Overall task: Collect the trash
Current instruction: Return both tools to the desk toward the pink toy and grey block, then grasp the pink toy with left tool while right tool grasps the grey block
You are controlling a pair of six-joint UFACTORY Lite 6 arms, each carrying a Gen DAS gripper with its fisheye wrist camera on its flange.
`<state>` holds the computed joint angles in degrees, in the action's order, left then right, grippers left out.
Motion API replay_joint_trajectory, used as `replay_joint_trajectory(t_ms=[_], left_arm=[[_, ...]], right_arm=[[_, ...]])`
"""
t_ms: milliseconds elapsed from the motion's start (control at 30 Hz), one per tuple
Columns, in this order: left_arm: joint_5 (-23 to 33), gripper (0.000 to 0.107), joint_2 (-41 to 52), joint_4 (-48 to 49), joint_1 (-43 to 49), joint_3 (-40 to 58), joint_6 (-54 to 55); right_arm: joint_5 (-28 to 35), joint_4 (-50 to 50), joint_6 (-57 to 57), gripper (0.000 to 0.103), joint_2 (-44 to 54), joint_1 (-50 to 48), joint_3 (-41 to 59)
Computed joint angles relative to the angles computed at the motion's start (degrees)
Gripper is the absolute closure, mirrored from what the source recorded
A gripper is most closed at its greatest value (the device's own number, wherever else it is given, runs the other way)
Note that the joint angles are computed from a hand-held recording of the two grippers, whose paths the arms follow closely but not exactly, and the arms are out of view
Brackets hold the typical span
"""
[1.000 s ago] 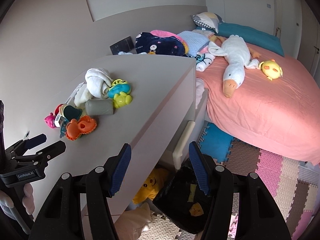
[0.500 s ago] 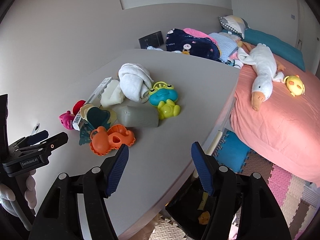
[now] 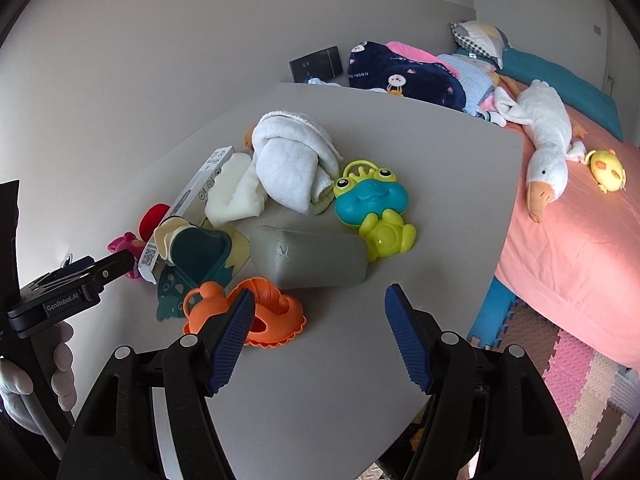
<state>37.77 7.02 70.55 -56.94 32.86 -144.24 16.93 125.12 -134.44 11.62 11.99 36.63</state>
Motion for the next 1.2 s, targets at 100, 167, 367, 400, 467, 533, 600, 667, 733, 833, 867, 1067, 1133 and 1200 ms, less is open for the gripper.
replay_joint_trajectory(t_ms=[100,167,367,400,467,533,600,667,733,833,867,1067,1133,1200], left_arm=[[-2.0,0.011,0.6,2.9,2.2,-0.8,-1.2],[-3.2,0.011,0.9,5.4,3.6,-1.4,-2.5],[-5.4,0.017,1.7,13.7,6.4,-3.4,-8.4],[-6.0,0.023,2.2,14.5,6.8,-3.4,-8.8],[-3.8,0.031,3.6,11.9,5.5,-2.3,-6.1],[-2.6,0.040,4.2,10.6,4.6,-1.7,-4.9],[-2.2,0.040,4.0,10.7,4.1,-2.0,-5.4],[-1.9,0.040,4.3,10.8,4.0,-1.9,-5.4],[-1.2,0.041,3.9,9.6,3.2,-2.1,-4.8],[0.6,0.041,2.2,7.1,1.9,-2.4,-3.1],[1.1,0.041,1.7,6.4,1.9,-2.3,-2.6],[2.9,0.041,0.1,2.6,0.2,-2.1,-0.4],[4.2,0.041,-0.4,0.7,-1.5,-1.6,0.4],[5.4,0.041,-0.1,-0.5,-2.4,-0.1,1.7]], right_arm=[[-0.6,4.0,-3.1,0.034,2.2,1.1,1.8],[-0.9,8.4,-6.9,0.031,3.7,2.0,2.9],[-0.4,16.6,-14.4,0.031,8.3,3.5,5.9],[-0.2,17.9,-15.6,0.031,8.8,3.7,6.3],[0.1,21.1,-18.5,0.032,9.7,4.1,6.9],[0.3,21.2,-18.7,0.037,10.7,4.2,7.5],[1.1,23.5,-21.2,0.038,10.7,4.4,7.1],[1.8,24.6,-22.4,0.040,10.3,4.3,6.3],[2.8,22.4,-20.2,0.040,9.2,3.5,5.1],[3.3,19.1,-17.2,0.040,6.7,2.3,3.4],[3.3,17.9,-16.1,0.040,5.8,1.8,3.0],[3.0,10.9,-9.9,0.040,0.2,-0.4,-0.2],[3.0,8.7,-8.2,0.040,-1.4,-1.1,-1.2],[3.0,6.5,-6.6,0.040,-3.3,-1.9,-2.4]])
